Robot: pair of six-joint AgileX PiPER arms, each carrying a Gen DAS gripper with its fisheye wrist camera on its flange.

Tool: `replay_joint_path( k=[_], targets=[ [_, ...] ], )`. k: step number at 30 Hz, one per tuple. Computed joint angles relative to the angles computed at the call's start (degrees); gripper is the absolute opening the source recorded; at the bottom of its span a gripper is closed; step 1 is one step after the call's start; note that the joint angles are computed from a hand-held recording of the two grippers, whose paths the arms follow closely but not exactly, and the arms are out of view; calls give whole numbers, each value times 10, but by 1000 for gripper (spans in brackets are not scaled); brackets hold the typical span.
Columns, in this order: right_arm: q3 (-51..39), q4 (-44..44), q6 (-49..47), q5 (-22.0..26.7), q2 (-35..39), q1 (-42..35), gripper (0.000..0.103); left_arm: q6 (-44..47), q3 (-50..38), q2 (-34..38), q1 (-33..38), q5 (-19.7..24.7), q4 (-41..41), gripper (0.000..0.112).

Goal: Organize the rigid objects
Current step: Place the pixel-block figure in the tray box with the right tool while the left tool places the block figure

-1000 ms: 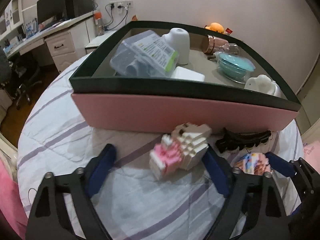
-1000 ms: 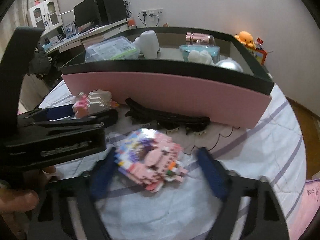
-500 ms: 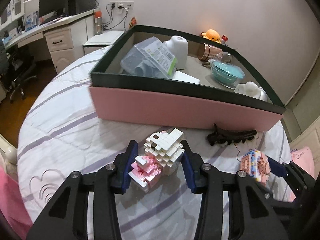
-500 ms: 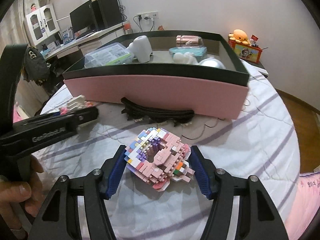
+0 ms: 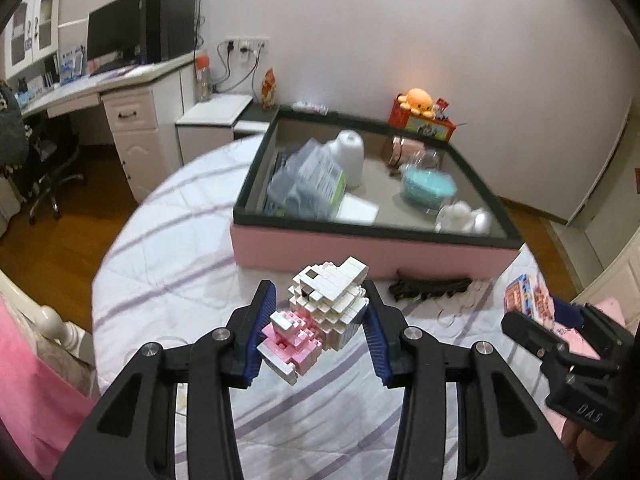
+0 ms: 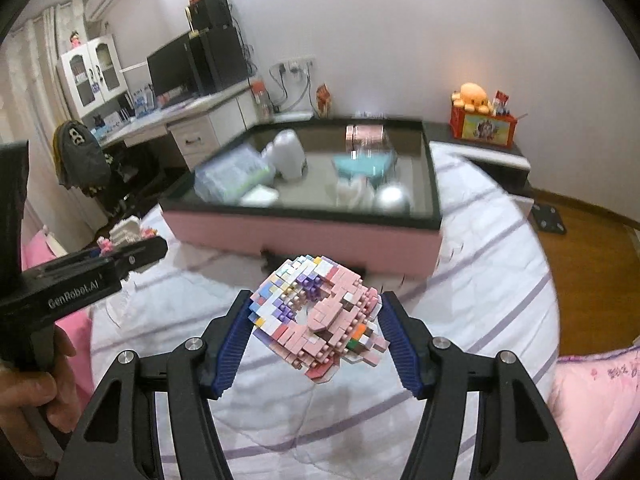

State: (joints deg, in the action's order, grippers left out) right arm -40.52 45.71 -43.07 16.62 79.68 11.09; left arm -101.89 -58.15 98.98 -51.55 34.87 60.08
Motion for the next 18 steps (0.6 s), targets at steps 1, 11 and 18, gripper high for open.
replay_joint_path(
  k=[1, 11, 18],
  targets=[
    [-9, -6, 3, 7, -5, -4, 64, 7, -5, -5, -2, 8, 0, 43],
    [-163, -49, 28, 44, 53, -26, 64, 138, -130, 24, 38, 24, -37, 43],
    [-294, -90, 72, 73, 160, -30, 64, 261, -264, 108, 89, 13, -109, 43]
  ],
)
